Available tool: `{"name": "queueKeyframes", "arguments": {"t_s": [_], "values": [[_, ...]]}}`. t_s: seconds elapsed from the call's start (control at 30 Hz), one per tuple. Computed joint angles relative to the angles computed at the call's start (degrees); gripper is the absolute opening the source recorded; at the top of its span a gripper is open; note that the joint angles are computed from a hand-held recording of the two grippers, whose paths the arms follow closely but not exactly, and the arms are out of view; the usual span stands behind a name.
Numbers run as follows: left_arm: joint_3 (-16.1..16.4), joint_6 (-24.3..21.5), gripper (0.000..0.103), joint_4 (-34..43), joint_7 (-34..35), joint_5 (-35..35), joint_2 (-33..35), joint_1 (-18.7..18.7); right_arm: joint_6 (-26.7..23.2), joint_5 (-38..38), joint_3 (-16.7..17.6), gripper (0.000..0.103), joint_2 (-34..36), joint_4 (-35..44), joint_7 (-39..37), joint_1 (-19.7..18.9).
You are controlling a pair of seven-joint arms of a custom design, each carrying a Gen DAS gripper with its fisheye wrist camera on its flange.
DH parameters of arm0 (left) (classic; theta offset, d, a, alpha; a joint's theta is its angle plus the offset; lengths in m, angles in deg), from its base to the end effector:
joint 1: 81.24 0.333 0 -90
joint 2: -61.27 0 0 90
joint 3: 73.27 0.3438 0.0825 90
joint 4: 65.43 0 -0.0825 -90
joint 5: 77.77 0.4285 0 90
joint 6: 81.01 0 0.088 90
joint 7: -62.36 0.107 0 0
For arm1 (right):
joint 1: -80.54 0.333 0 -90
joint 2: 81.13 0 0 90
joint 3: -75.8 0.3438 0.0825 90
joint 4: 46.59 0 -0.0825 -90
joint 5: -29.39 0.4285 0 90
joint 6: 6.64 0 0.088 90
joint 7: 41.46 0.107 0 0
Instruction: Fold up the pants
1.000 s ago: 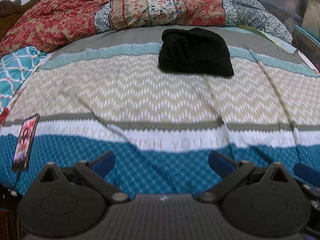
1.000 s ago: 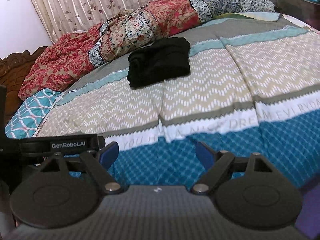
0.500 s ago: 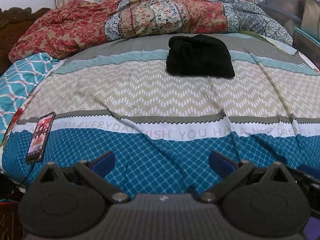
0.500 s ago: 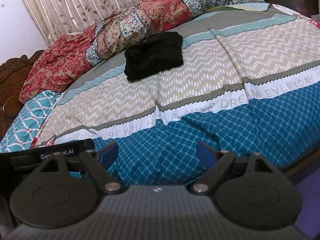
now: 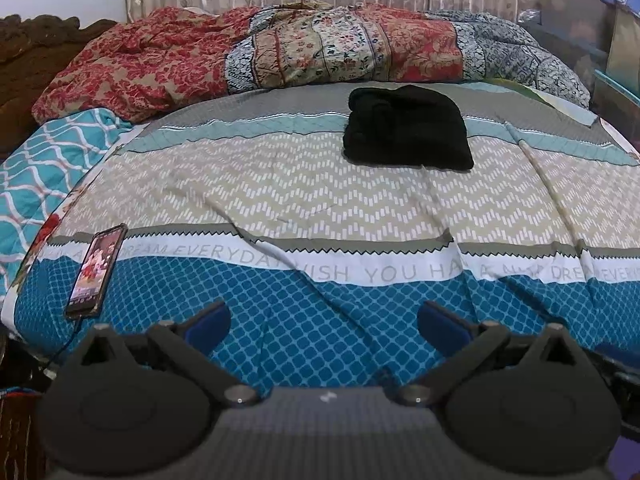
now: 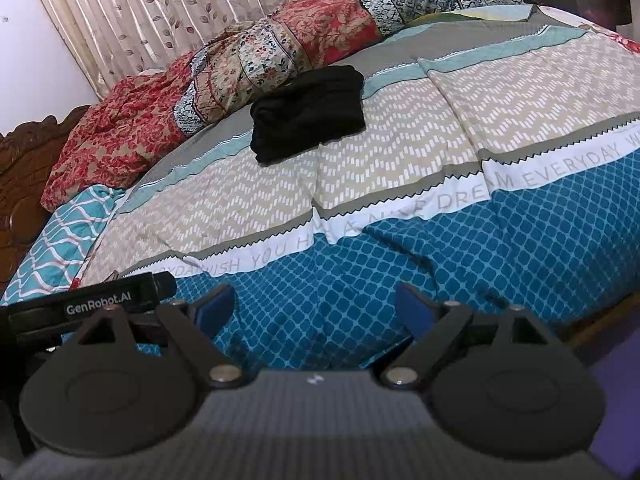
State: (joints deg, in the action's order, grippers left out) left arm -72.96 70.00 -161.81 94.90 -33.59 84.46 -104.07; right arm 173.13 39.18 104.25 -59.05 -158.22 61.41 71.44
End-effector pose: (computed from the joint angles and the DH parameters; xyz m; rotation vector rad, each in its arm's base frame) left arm 0.6877 -0.3047 0.4252 -1.7824 1.7359 -0.6058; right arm 0.6826 0.1876 0.3988 -1.4777 1.7530 -0.2462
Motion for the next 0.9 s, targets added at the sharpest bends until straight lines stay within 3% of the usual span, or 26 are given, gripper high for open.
{"name": "queueKeyframes", "arguments": {"t_s": [0.5,0.9], "values": [[-0.2,-1.3,0.103,-0.1,0.1,0.2,0.3,0.2,-1.9,0.5,-3.1,0.089,0.0,0.8,1.3,3.5],[0.1,-6.1,0.103,3.4,2.1,-1.0,3.1,-0.7,-3.3,2.3,-6.5,0.089,0.7,2.1,1.8,6.7]]}}
